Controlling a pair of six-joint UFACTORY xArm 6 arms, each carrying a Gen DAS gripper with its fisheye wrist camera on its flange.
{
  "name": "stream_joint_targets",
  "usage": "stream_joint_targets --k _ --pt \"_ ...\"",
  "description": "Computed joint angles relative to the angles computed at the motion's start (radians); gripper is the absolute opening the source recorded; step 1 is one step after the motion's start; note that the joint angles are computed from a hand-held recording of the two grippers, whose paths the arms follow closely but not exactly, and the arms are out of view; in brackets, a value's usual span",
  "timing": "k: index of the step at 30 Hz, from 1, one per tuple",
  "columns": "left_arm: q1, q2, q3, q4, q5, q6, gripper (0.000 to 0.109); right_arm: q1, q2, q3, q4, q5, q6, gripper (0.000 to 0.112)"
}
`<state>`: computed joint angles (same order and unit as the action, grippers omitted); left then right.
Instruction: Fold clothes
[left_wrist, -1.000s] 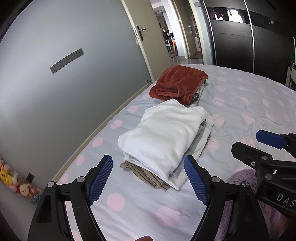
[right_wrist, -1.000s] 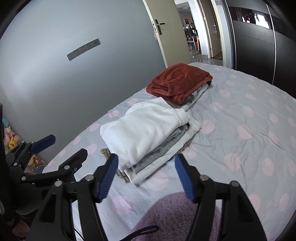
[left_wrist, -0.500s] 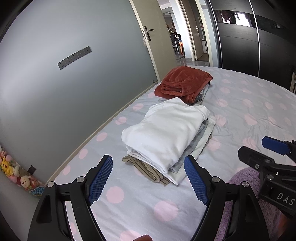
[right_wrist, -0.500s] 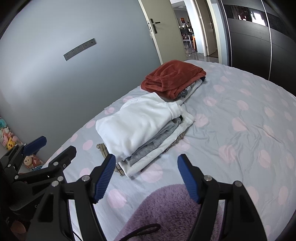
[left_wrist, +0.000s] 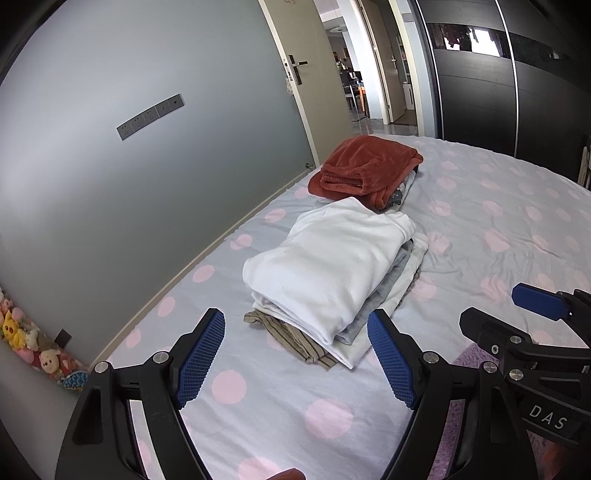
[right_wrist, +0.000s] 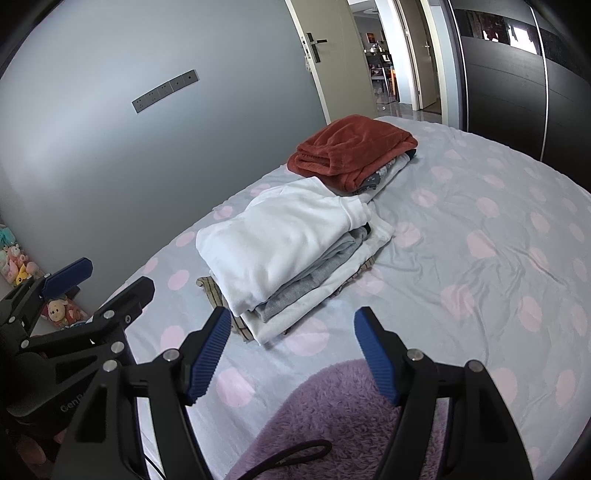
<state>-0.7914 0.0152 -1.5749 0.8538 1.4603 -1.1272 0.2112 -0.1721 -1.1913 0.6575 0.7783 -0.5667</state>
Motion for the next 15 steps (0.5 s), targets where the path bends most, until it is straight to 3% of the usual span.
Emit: stream_joint_targets --k 15 --pt "0.000 0.008 -0.010 -0.003 0.006 0.010 0.081 -0.003 0.011 -0.010 -0.003 0.012 0.007 0.069"
